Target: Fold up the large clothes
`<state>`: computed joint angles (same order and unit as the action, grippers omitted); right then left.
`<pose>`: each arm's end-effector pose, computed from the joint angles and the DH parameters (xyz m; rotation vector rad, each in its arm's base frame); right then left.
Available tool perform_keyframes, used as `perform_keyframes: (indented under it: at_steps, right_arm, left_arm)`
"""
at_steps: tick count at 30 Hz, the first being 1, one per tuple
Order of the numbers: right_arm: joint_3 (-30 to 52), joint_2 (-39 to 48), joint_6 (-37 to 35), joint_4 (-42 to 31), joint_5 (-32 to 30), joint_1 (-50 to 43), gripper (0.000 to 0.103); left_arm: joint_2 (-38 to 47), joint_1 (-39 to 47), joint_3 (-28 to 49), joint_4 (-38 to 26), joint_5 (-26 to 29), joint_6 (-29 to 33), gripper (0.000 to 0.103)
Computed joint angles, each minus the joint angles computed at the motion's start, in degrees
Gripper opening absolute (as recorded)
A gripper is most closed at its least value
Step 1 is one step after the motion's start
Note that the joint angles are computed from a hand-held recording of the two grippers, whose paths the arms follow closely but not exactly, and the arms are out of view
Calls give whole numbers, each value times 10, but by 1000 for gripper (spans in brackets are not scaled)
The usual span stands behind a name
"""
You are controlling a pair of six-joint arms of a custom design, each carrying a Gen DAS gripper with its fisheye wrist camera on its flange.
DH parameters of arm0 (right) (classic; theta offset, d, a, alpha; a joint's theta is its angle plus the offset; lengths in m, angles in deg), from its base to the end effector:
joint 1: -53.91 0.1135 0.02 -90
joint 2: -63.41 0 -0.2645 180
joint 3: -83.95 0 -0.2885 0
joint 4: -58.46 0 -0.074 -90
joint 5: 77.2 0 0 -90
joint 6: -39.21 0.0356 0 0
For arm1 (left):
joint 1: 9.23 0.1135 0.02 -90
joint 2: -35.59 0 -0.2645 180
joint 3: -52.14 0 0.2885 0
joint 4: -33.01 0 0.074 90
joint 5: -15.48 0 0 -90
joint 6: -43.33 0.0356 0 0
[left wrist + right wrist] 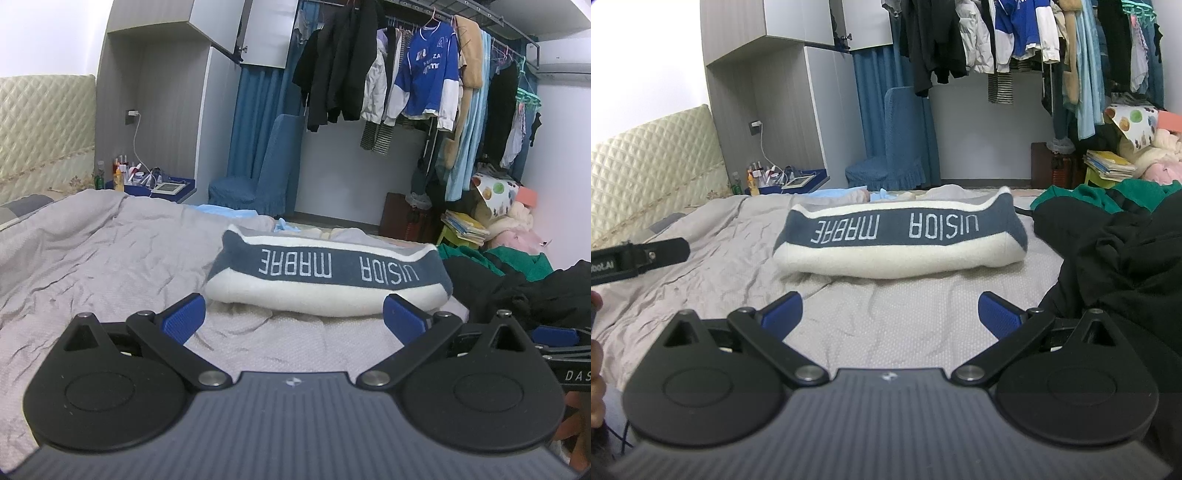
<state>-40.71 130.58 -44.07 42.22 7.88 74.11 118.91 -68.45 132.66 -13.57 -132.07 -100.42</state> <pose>0.2771 0.1052 0.2466 -0.2973 2.0590 0.3774 0.1988 -0.2750 0.2914 -0.3029 1.9671 -0.0104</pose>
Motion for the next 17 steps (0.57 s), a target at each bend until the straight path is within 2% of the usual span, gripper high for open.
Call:
perform_keyframes:
  at_steps: [17]
  right_arm:
    - [-1,0,-1,-2,4,3,103]
  left_arm:
    - [1,-6,8,-9,-8,-2,103]
